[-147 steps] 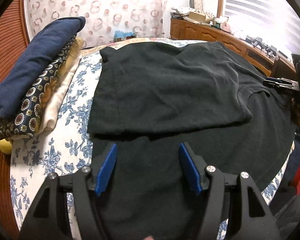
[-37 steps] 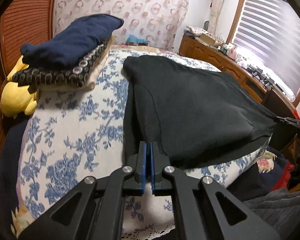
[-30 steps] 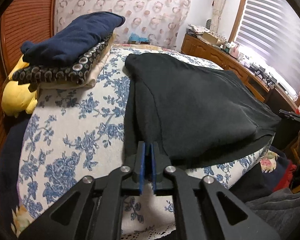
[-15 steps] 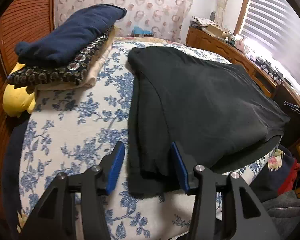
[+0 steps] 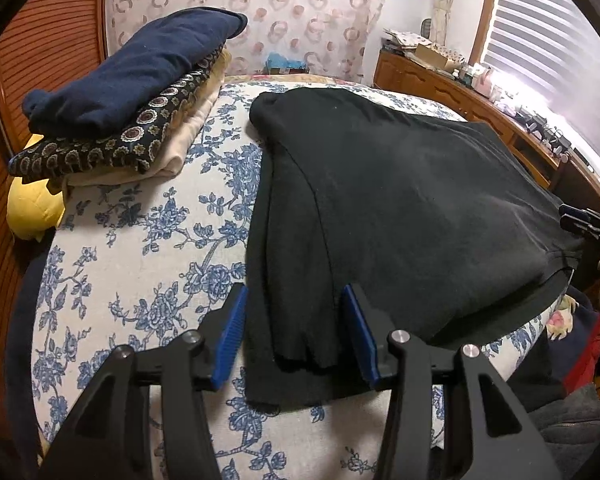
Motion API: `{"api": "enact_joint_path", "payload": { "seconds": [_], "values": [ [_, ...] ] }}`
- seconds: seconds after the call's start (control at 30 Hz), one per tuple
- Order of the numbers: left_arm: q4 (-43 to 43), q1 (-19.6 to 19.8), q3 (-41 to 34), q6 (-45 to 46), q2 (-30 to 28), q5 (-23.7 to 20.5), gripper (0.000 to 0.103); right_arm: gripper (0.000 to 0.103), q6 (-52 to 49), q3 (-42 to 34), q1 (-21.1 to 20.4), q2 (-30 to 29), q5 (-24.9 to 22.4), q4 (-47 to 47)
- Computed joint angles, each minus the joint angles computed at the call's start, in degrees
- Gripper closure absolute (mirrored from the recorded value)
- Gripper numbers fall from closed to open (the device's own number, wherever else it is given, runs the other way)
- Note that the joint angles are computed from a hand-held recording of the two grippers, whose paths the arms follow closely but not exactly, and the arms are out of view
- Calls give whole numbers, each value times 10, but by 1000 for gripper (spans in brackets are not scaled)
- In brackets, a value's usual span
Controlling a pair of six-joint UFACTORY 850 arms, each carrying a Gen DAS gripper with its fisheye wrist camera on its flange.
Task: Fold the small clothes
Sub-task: 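Grasp the shirt edge with both grippers and lift it to fold again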
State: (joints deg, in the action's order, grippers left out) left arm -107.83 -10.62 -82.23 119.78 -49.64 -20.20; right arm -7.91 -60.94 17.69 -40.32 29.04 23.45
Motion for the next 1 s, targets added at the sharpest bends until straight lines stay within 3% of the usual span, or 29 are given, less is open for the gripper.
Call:
{"api": "enact_joint_path", "payload": {
  "seconds": [0.2,0.27,0.33,0.4,0.7,0.9,1.0],
  "values": [
    [-48,-2,9,50,3,-1,55,40,-50,-32,11,-26,-25,44],
    [-56,-3,13,65,4,-3,66,40,-69,-43,12,-35,-35,65],
    [-16,0,12,35,4,-21,88,39,-85,-49,13,-41,-39,82],
    [-1,-1,14,24,6,-32,98,39,-97,-50,15,-44,-32,93],
    [40,-5,19,-12,43,-129,99,39,1,-19,5,-24,-11,2],
    [127,-38,-50,-91,35,-172,99,39,33,30,-2,10,27,-13],
    [156,-63,-88,-105,27,-171,99,39,27,55,-5,27,44,7]
  ]
}}
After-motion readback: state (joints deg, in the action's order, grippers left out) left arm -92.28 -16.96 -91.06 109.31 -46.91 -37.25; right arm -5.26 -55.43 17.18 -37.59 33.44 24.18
